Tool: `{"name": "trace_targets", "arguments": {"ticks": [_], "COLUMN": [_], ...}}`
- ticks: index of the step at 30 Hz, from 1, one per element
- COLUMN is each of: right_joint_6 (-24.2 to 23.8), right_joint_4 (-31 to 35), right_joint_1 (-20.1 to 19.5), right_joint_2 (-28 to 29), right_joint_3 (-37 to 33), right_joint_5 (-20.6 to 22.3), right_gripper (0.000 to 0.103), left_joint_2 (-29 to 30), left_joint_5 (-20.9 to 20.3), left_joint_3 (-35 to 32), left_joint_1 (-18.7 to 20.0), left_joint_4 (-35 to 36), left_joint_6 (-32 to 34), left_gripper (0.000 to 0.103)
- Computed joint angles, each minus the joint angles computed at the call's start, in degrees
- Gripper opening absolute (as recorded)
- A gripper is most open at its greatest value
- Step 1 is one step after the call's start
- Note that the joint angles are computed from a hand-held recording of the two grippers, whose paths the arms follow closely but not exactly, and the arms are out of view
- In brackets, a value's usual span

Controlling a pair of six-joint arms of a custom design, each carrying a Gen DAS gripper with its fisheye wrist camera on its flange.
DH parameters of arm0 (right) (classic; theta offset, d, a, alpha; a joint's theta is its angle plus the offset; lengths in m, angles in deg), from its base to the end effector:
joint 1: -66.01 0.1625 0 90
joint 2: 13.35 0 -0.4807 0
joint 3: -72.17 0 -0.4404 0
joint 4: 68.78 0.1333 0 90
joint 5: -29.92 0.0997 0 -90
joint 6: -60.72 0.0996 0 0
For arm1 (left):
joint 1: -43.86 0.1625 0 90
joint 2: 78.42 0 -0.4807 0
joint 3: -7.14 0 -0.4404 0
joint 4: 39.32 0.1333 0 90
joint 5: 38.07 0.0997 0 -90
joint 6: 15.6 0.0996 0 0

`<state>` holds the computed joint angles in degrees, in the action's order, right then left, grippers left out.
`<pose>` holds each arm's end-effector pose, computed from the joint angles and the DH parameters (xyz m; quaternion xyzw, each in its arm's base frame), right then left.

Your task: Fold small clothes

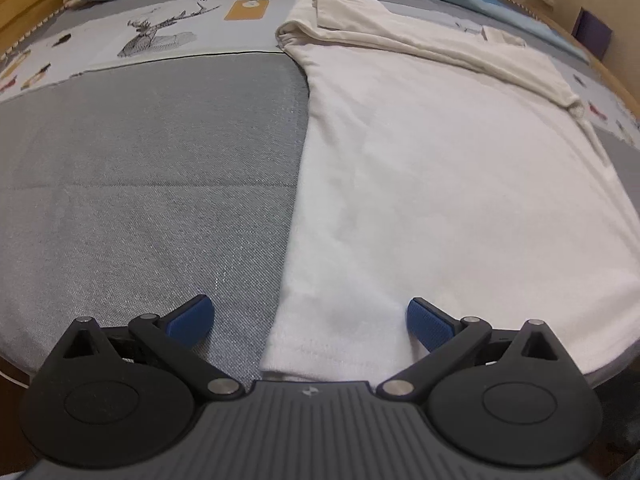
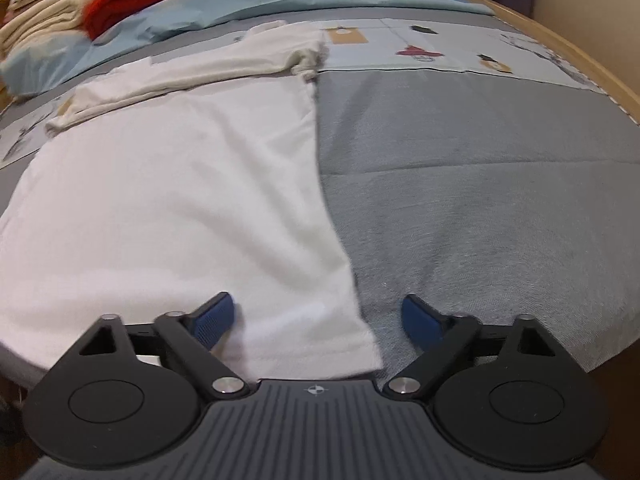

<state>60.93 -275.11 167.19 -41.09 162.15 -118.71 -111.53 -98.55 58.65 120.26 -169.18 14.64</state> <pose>0.1891 -0.7078 0.0469 -0.1474 -0.7943 0.4378 0.3946 -0.0450 -0.9614 0.2419 0.3107 0.8991 -0.1419 0.2737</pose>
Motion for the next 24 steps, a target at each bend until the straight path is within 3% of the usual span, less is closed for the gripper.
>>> {"name": "trace_targets", "arguments": {"ticks": [2,4,5,6,7,10,14,20,24], "right_joint_6": [-1.5,0.2,0.9,0.9,0.7,-0.2,0.2,6.1,9.8], "right_joint_4": [-2.0,-2.2,-2.2,-2.2,-2.4,-3.5,-7.2,-11.4,-13.9], "right_joint_1": [0.1,-0.2,-0.2,-0.2,-0.2,0.1,1.6,6.6,10.7], "right_joint_2": [-0.2,-1.1,-1.4,-1.4,-1.4,-1.1,-2.0,-6.0,-7.9], "right_joint_3": [0.6,1.9,2.1,2.2,2.1,2.0,4.4,14.2,18.9], "right_joint_5": [1.7,3.9,4.3,4.3,4.3,3.8,4.1,5.6,5.1], "right_gripper": [0.028,0.014,0.01,0.009,0.007,0.006,0.005,0.004,0.004], "left_joint_2": [0.1,0.2,0.4,0.7,1.2,0.7,-3.3,-14.4,-19.0], "left_joint_5": [-1.8,-4.3,-4.9,-5.3,-6.6,-8.3,-9.9,-18.6,-22.6], "left_joint_3": [-1.8,-4.2,-5.3,-6.5,-8.3,-8.7,-3.6,8.4,11.8], "left_joint_1": [0.3,0.8,1.0,1.2,1.5,1.9,1.7,2.8,3.2], "left_joint_4": [2.7,5.9,7.1,8.5,11.3,13.0,11.6,12.4,14.8], "left_joint_6": [-2.7,-5.0,-5.9,-6.8,-8.3,-10.1,-8.4,-6.7,-7.3], "left_gripper": [0.092,0.072,0.048,0.017,0.01,0.009,0.008,0.008,0.007]}}
